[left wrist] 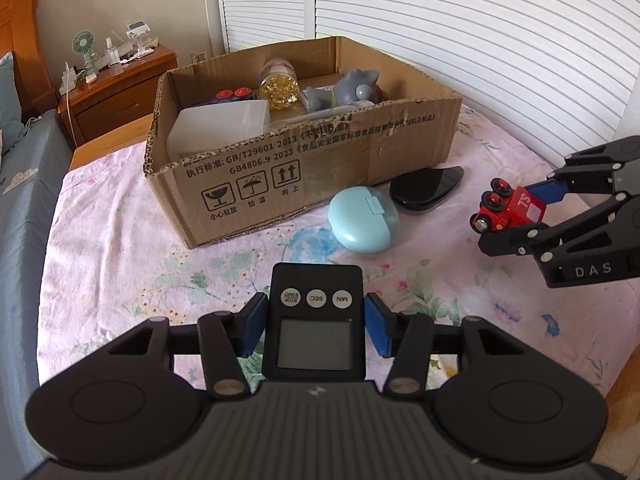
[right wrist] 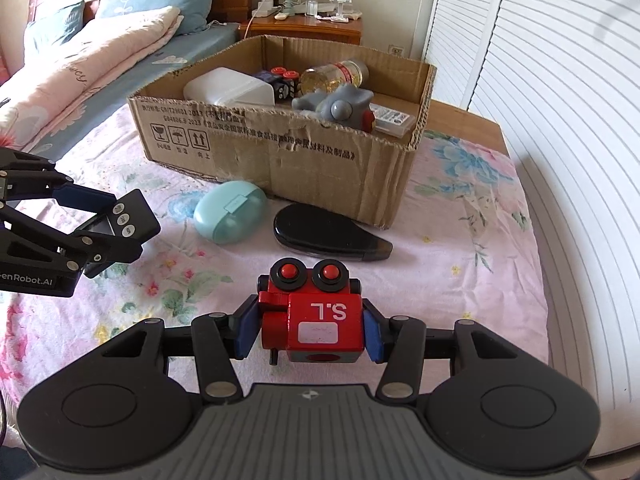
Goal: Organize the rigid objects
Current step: 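Lower the red train into the box with the right gripper while the left gripper carries the timer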
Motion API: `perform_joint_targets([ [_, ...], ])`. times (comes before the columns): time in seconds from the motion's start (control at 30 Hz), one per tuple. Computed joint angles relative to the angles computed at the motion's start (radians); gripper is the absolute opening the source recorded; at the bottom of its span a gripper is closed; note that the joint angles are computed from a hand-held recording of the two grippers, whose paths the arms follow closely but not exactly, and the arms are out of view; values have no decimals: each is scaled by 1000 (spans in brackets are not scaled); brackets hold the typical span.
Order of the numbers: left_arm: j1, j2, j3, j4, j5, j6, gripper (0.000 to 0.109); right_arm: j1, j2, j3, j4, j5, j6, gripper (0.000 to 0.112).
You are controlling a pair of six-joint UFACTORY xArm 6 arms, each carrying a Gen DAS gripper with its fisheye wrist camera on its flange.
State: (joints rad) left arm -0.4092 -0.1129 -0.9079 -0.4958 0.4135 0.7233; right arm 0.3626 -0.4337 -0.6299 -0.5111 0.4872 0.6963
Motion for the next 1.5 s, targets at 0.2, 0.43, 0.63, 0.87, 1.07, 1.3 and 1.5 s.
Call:
perform_joint_targets([
  [0.2, 17, -20, -37, -2, 77, 33, 51, 1, -17, -20, 22, 22, -63, 56],
  [0.43, 27, -7, -127, -4, 122, 64, 51, -18, -34, -51, 60, 8, -131, 56],
  [0.63, 26, 54, -242, -35, 129, 87, 51, -56, 6, -125, 42, -19, -168, 56],
  [0.87, 14, 169, -397, 0, 110, 61, 51, -104, 122, -250, 43, -51, -200, 56],
  [1.07, 4, 281, -541, 52, 123, 5, 51, -139, 206, -306, 54, -87, -165, 78],
  [1.3, -18, 411, -711, 97, 159, -44, 51, -125, 148, -240, -61, -72, 17, 100],
  [1.5, -46, 549, -906, 138, 223, -102, 51, -88, 79, -191, -178, -21, 176, 103],
])
